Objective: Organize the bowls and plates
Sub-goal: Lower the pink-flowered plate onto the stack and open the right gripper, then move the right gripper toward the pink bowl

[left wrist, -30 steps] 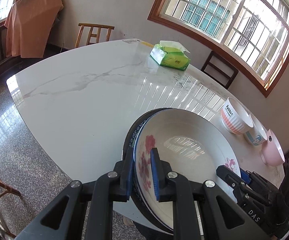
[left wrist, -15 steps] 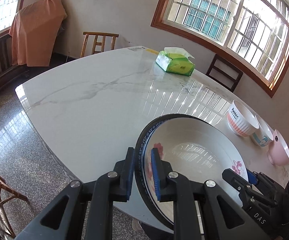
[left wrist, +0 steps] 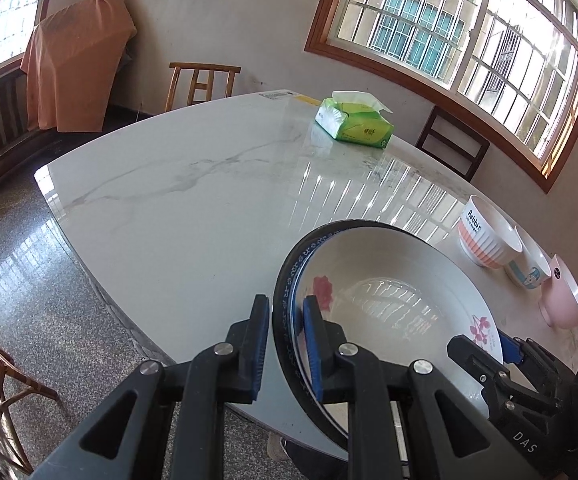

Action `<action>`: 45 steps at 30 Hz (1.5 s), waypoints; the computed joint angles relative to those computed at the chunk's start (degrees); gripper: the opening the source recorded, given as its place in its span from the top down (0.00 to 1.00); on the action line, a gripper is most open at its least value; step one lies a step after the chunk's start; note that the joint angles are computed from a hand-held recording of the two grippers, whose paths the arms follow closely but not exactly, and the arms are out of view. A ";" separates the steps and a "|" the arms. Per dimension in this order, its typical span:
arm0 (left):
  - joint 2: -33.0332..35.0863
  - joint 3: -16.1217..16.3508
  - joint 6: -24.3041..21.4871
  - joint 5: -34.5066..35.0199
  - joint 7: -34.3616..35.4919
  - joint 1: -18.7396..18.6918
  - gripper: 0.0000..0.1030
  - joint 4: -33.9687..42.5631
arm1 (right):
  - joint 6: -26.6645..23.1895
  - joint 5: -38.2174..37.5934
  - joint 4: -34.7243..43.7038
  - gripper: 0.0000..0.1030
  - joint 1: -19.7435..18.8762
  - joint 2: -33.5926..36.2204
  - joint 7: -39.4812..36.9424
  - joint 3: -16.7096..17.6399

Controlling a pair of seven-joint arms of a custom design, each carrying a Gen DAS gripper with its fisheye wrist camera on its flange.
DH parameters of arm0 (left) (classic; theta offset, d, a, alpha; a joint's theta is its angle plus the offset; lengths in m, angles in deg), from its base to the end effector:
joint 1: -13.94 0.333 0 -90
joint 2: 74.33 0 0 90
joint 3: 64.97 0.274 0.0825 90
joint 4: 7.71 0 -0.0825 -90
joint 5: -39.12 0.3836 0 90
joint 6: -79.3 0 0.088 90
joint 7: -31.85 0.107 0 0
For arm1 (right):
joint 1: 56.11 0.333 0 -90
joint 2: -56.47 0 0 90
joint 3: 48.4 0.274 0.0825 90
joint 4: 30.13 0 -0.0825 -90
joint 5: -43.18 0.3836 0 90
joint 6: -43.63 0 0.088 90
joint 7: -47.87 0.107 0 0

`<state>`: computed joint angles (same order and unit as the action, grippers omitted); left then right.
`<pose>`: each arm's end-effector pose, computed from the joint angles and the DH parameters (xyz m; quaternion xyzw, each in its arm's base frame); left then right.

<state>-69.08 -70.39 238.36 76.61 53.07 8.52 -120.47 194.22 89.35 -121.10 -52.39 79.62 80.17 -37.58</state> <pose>0.6012 -0.1410 0.4606 -0.7872 0.4750 -0.3129 0.2384 0.6842 0.1410 0.4335 -0.8059 0.4095 -0.1324 0.4067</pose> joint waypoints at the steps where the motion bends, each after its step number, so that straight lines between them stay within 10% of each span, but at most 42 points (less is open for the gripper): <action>1: 0.06 0.01 -0.11 0.20 -0.18 -0.07 0.81 0.06 | 0.81 -0.01 -0.39 0.58 0.14 -0.17 -0.27 0.02; 8: 0.06 0.06 -0.72 2.00 -1.50 -0.21 0.77 0.16 | 9.83 6.40 -4.07 0.37 -0.71 -2.10 -6.19 2.59; 21: -1.65 -0.98 -4.67 4.97 -2.59 -0.74 0.76 -0.05 | 8.42 21.62 -3.28 0.26 -2.32 -2.60 -14.89 2.42; 37: -2.85 -4.56 -12.00 11.35 -2.06 -3.87 0.75 2.27 | 4.69 28.13 -2.59 0.21 -5.53 -2.62 -0.19 -2.69; 45: 0.66 -5.65 -15.69 15.20 0.29 -8.16 0.75 7.79 | 11.99 32.00 -8.80 0.21 -6.71 -7.39 -4.06 -5.33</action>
